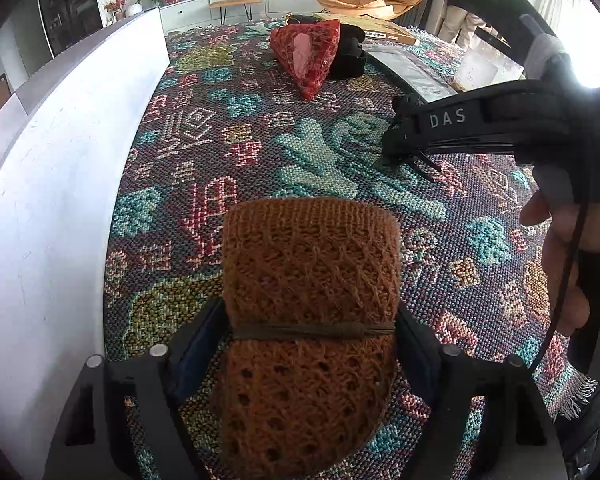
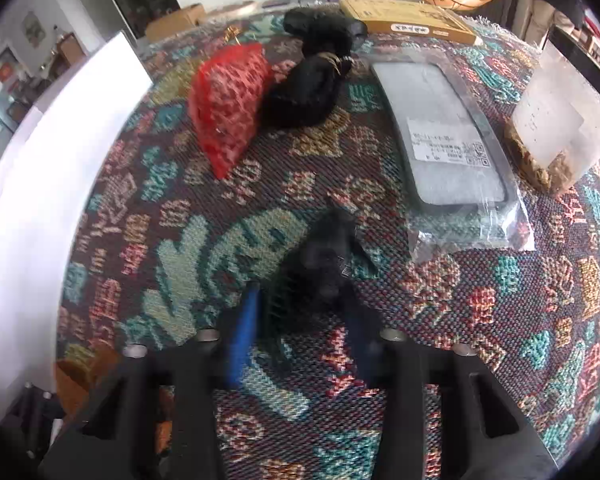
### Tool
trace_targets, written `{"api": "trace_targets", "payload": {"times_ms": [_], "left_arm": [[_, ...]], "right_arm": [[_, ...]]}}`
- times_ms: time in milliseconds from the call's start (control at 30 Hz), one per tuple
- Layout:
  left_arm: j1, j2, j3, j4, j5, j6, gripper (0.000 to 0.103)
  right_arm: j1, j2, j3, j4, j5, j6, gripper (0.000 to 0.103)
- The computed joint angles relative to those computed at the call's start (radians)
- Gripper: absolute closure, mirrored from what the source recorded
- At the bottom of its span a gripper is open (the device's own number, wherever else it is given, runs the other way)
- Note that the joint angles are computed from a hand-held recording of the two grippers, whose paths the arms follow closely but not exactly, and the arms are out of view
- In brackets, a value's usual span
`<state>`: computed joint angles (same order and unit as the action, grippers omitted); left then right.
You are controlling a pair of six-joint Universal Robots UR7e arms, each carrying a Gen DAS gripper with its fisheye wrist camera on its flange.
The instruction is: Organize soft objects
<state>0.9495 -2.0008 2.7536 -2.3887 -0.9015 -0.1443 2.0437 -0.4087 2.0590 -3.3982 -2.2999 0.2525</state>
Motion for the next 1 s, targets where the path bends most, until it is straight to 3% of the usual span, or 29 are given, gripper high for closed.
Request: {"api": "trace_targets", "payload": {"times_ms": [133,300,467,567,700,833,933,967,1000], "left_arm": [[-0.014,-0.048,0.007,0.025,-0.015,-0.008,0.039],[-0.052,-0.168,0.006,0.154,-0.097,-0.057,0.039],[-0.116,-0.304,-0.02,0.321,-0.165,-0.132,0.039],[-0.187,-0.459,-0.084,0.506,-0.167,-0.188,0.039],[-0.197,-0.55,-0.214,0.664,-0.044,-0.194,0.039],[-0.134,-0.559,-0.333,0.752,0.171,-0.164,0.039],[-0.015,-0.516,-0.369,0.668,0.321,-0.099,0.032],[0.043,-0.485,-0.362,0.586,0.371,-0.04,0.02],[0.103,-0.443,-0.355,0.502,0.422,0.013,0.012]], "right_arm": [[0.019,-0.05,0.138,-0.132,0.01,0.011,0.065],[0.04,-0.136,0.319,-0.197,-0.045,0.082,0.065],[0.074,-0.203,0.386,-0.134,-0.064,0.136,0.065],[0.165,-0.24,0.337,-0.021,-0.05,0.116,0.065],[0.301,-0.23,0.187,0.077,0.07,0.047,0.065],[0.385,-0.154,-0.01,0.146,0.278,-0.027,0.065],[0.411,-0.065,-0.151,0.202,0.4,-0.055,0.06],[0.408,-0.031,-0.198,0.232,0.441,-0.061,0.058],[0.402,-0.004,-0.234,0.259,0.472,-0.056,0.041]]}}
